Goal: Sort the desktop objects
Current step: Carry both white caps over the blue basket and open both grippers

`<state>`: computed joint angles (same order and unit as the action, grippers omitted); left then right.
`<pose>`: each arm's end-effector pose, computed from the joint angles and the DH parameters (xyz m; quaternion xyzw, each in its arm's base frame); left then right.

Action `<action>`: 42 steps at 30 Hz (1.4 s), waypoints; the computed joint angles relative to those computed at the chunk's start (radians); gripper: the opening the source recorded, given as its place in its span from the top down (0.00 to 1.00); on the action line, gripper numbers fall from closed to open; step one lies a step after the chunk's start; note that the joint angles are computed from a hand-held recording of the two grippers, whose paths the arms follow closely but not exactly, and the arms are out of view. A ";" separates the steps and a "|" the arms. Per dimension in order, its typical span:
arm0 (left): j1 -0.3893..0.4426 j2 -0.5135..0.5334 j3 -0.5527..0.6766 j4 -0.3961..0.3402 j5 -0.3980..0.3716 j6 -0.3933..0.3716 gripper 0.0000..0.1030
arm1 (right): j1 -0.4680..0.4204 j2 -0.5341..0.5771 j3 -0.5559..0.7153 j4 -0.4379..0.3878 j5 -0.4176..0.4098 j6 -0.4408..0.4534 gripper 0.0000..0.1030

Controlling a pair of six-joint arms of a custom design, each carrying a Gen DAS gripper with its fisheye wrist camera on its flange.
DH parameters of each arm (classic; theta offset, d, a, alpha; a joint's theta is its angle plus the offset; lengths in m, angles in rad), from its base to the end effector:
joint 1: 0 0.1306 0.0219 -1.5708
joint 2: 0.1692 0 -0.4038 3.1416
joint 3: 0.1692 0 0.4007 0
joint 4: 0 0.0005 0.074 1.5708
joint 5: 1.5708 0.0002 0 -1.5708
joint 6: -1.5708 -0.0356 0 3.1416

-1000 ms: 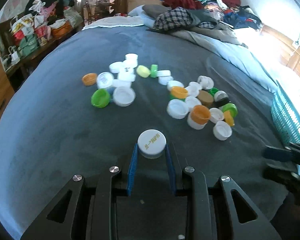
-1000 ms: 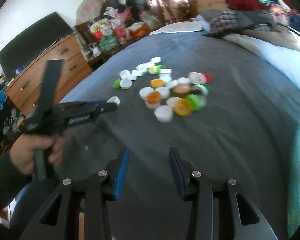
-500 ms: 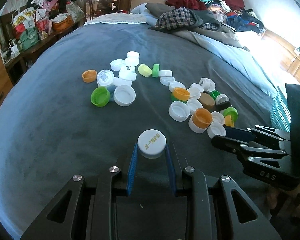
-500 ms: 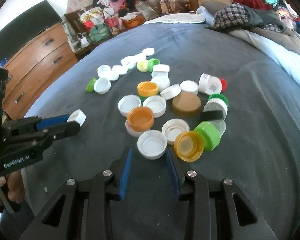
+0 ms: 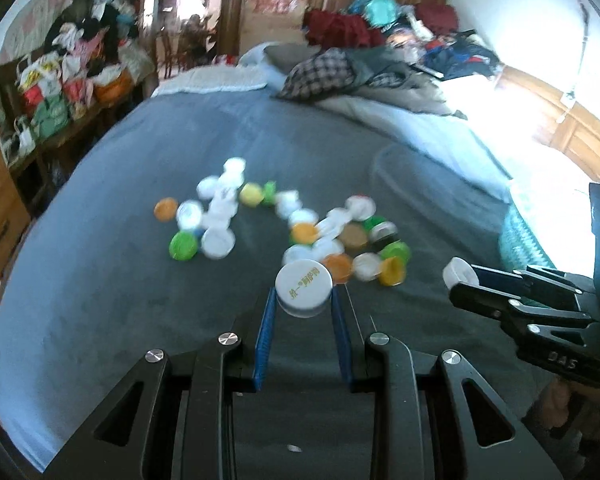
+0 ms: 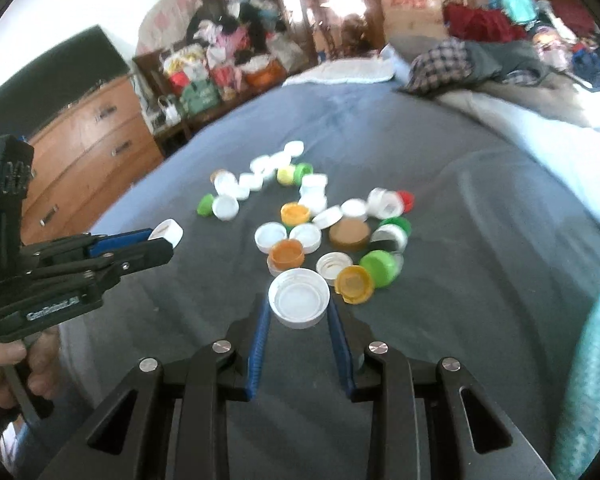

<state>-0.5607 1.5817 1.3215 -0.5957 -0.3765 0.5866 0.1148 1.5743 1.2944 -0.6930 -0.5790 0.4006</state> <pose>0.4738 -0.2826 0.3438 -0.0774 0.9193 -0.0393 0.3838 0.5290 0.0801 0.3318 -0.3147 0.8642 0.2298 0.3182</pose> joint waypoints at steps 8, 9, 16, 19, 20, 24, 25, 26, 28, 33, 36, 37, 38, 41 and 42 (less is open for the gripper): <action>-0.061 0.020 0.096 -0.033 -0.022 -0.026 0.77 | -0.106 -0.131 -0.040 -0.048 -0.045 0.047 0.69; -0.069 0.026 0.112 -0.033 -0.019 -0.031 0.77 | -0.121 -0.145 -0.041 -0.047 -0.050 0.046 0.69; -0.118 0.085 0.238 -0.046 -0.027 -0.081 0.77 | -0.214 -0.190 -0.021 -0.049 -0.077 0.038 0.69; -0.134 0.119 0.296 -0.061 -0.026 -0.095 0.77 | -0.253 -0.192 -0.004 -0.054 -0.090 0.035 0.69; -0.139 0.128 0.312 -0.065 -0.025 -0.098 0.77 | -0.267 -0.192 0.002 -0.054 -0.097 0.033 0.69; -0.155 0.176 0.386 -0.077 -0.011 -0.119 0.77 | -0.312 -0.180 0.030 -0.062 -0.111 0.038 0.69; -0.157 0.189 0.405 -0.079 -0.003 -0.124 0.77 | -0.324 -0.177 0.037 -0.063 -0.114 0.038 0.69; -0.161 0.206 0.431 -0.084 0.003 -0.132 0.77 | -0.337 -0.173 0.045 -0.061 -0.116 0.038 0.69; -0.169 0.241 0.487 -0.097 0.014 -0.145 0.77 | -0.362 -0.164 0.059 -0.060 -0.121 0.035 0.69; -0.182 0.342 0.650 -0.143 0.054 -0.180 0.77 | -0.426 -0.133 0.104 -0.056 -0.123 0.015 0.69; -0.190 0.415 0.770 -0.181 0.077 -0.199 0.77 | -0.459 -0.112 0.133 -0.055 -0.121 0.000 0.69; -0.192 0.433 0.799 -0.191 0.083 -0.200 0.77 | -0.471 -0.104 0.145 -0.057 -0.119 -0.003 0.69; -0.194 0.461 0.844 -0.209 0.094 -0.204 0.77 | -0.481 -0.099 0.153 -0.059 -0.118 -0.002 0.69; -0.201 0.535 0.965 -0.261 0.115 -0.218 0.77 | -0.506 -0.084 0.177 -0.066 -0.116 0.000 0.69; -0.203 0.560 1.008 -0.282 0.123 -0.220 0.77 | -0.512 -0.078 0.184 -0.067 -0.113 -0.001 0.69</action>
